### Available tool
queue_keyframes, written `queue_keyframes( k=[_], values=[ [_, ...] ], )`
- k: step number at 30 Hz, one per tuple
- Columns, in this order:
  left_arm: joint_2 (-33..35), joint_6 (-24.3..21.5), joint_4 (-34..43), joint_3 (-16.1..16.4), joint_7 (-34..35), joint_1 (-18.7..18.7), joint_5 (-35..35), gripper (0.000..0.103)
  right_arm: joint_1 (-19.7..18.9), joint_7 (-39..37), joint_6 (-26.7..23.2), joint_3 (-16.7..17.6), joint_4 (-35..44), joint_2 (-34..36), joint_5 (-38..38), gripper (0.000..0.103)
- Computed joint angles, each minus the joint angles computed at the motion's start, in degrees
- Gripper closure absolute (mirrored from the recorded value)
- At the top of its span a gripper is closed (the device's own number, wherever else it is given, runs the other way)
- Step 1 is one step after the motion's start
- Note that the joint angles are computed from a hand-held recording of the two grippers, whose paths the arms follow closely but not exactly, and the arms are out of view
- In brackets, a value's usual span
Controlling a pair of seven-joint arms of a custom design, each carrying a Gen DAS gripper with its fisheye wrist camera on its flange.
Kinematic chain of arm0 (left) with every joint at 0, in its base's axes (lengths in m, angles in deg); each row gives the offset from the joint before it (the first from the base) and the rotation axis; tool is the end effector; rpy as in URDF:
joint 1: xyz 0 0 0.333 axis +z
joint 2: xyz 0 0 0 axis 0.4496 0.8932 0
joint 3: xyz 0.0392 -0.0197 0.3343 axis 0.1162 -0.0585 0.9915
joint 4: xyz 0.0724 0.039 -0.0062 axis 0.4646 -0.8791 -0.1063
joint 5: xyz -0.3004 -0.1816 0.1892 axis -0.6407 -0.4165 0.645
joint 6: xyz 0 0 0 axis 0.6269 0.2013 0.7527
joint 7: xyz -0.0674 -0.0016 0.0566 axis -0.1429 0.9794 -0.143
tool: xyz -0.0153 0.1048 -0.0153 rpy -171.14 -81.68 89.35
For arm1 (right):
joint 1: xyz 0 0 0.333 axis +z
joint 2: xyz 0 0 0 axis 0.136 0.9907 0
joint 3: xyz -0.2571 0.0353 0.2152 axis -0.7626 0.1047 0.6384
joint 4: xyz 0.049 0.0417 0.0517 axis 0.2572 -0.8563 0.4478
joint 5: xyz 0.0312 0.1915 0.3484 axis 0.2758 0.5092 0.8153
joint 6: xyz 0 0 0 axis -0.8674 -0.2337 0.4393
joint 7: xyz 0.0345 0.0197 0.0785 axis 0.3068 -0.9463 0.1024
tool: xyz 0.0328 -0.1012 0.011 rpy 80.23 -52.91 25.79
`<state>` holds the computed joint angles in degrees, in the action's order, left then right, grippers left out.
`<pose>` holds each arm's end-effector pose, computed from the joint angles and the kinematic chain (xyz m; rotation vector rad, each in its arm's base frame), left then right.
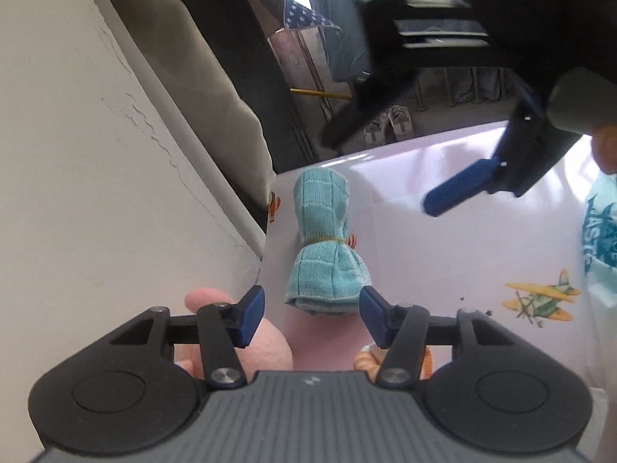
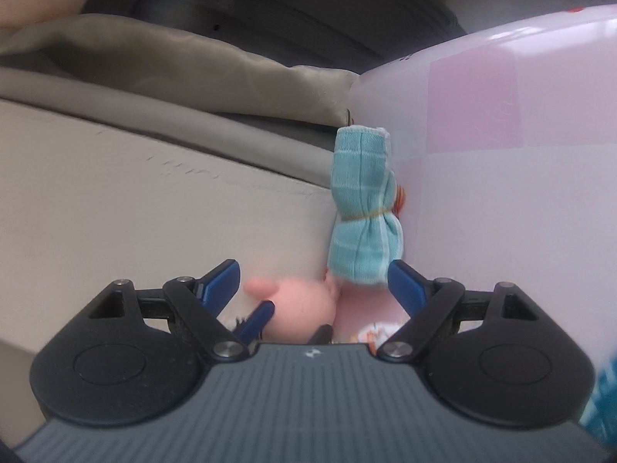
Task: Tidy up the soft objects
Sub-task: 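Move the right tool back to the pink plush toy by the wall, then close the right tool on the pink plush toy's feet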
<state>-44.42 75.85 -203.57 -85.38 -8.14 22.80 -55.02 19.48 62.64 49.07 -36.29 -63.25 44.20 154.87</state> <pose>0.3205 -0.2387 0.4902 -1.5275 1.7677 -0.3403 0.4914 0.1409 0.4295 -1.5694 1.4859 0.7435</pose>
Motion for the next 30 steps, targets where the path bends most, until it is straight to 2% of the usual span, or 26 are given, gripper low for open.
queue_keyframes(
  k=[3,5,12,15,18,26,30],
  values=[
    [-2.6,-0.1,-2.1,1.2,0.8,-2.1,-1.9,0.046,-0.1,-1.6,-4.9,-0.3,-0.3,0.4,2.4,0.019],
    [-5.5,-0.1,-3.8,1.2,1.0,-3.3,-3.1,0.046,0.3,-1.7,-5.6,0.3,-0.5,-0.1,1.1,0.019],
    [-18.0,-5.6,-9.4,0.7,0.8,-6.8,-9.8,0.046,4.4,-4.5,-2.4,3.1,1.0,-1.4,-2.9,0.021],
    [-21.7,-7.8,-11.1,1.6,2.0,-8.2,-12.5,0.047,6.7,-6.6,0.4,4.6,1.9,-1.9,-5.0,0.022],
    [-25.1,-10.2,-12.5,1.6,3.1,-8.8,-14.2,0.048,8.8,-7.6,-0.1,5.0,2.8,-1.7,-5.2,0.026],
    [-33.5,-15.0,-16.3,2.2,5.4,-11.4,-18.2,0.048,15.0,-20.6,8.3,7.4,0.7,-6.6,-10.6,0.036],
    [-35.9,-17.0,-17.6,2.2,6.0,-11.7,-19.7,0.048,18.3,-22.2,16.2,8.9,0.0,-6.5,-15.7,0.038]
  ],
)
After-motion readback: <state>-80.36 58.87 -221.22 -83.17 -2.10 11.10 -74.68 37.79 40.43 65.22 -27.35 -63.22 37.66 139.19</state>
